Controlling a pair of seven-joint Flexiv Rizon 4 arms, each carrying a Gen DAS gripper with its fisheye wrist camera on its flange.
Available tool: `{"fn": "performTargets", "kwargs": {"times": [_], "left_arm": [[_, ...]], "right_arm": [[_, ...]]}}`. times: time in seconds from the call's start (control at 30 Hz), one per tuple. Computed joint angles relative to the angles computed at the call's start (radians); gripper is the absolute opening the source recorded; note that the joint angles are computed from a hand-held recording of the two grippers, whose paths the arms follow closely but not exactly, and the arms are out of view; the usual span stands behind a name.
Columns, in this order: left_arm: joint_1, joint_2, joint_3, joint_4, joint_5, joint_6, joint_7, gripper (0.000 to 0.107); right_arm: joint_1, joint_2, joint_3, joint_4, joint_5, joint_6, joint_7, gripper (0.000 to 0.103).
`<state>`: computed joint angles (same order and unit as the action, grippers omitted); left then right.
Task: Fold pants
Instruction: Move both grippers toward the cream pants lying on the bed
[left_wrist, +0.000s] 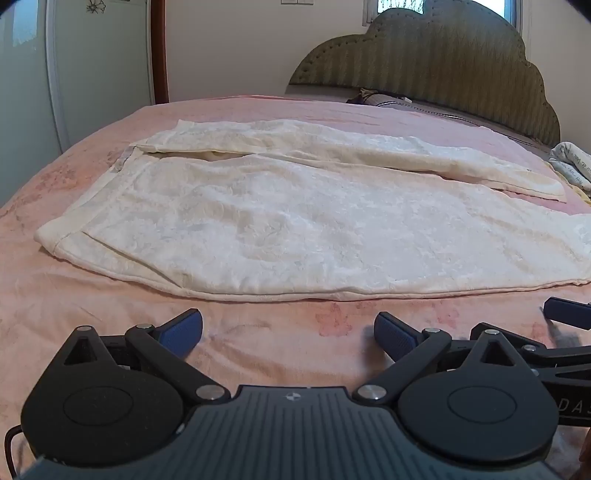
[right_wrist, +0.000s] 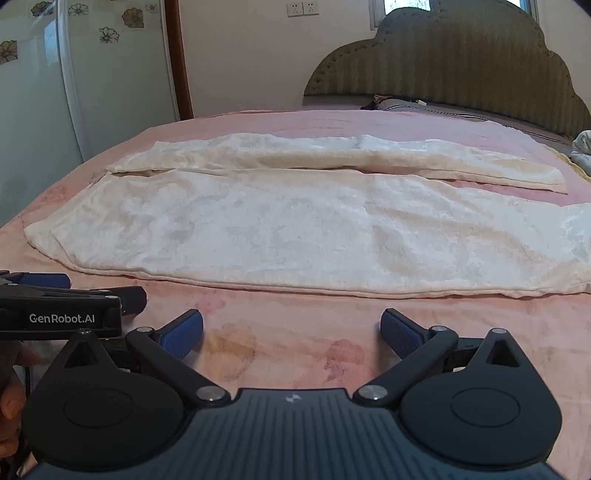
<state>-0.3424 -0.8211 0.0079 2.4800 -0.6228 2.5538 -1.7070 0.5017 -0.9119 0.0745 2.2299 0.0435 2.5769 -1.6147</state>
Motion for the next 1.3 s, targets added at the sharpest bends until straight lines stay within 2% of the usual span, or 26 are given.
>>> {"fn": "performTargets", "kwargs": {"times": [0.23,0.37,0.47,0.8,1.0,1.07,1.23,1.3], "left_arm": [[-0.005,-0.008,0.004,-0.005,-0.003,0.013,0.006,0.101],[-0.013,0.009,-0.003,0.001,-0.022,-0.014,0.017,0.101],[-0.004,-0.006,0.004,0.001,0.002,0.021,0.002,0.101],[-0.007,-0.008,0.003,0.001,-0.006,0.033,0.011,0.101],[0.02,-0.004,0.0,0.001,0.032,0.031,0.016,0.101],[0.044,-0.003,0.0,0.004,0.079,0.057,-0.007,0.101],[0.098,-0.024,0.031,-0.015,0.166,0.215,-0.083,0.101],[0.136,0.005,0.01,-0.019,0.155,0.183,-0.053,0.101]], "right_arm": [[0.003,0.0,0.0,-0.001,0.012,0.006,0.0,0.103],[-0.009,0.001,0.001,0.001,0.006,0.007,0.008,0.103],[-0.012,0.002,0.002,0.003,0.001,0.005,0.012,0.103],[-0.016,0.0,0.003,0.003,-0.01,0.005,0.015,0.103],[-0.017,-0.001,0.004,0.002,-0.013,0.005,0.018,0.103],[-0.021,0.003,0.005,0.003,-0.023,0.004,0.018,0.103],[-0.037,0.017,-0.001,-0.012,-0.078,0.035,-0.016,0.103],[-0.055,0.027,-0.003,-0.026,-0.144,0.039,-0.041,0.103]]}}
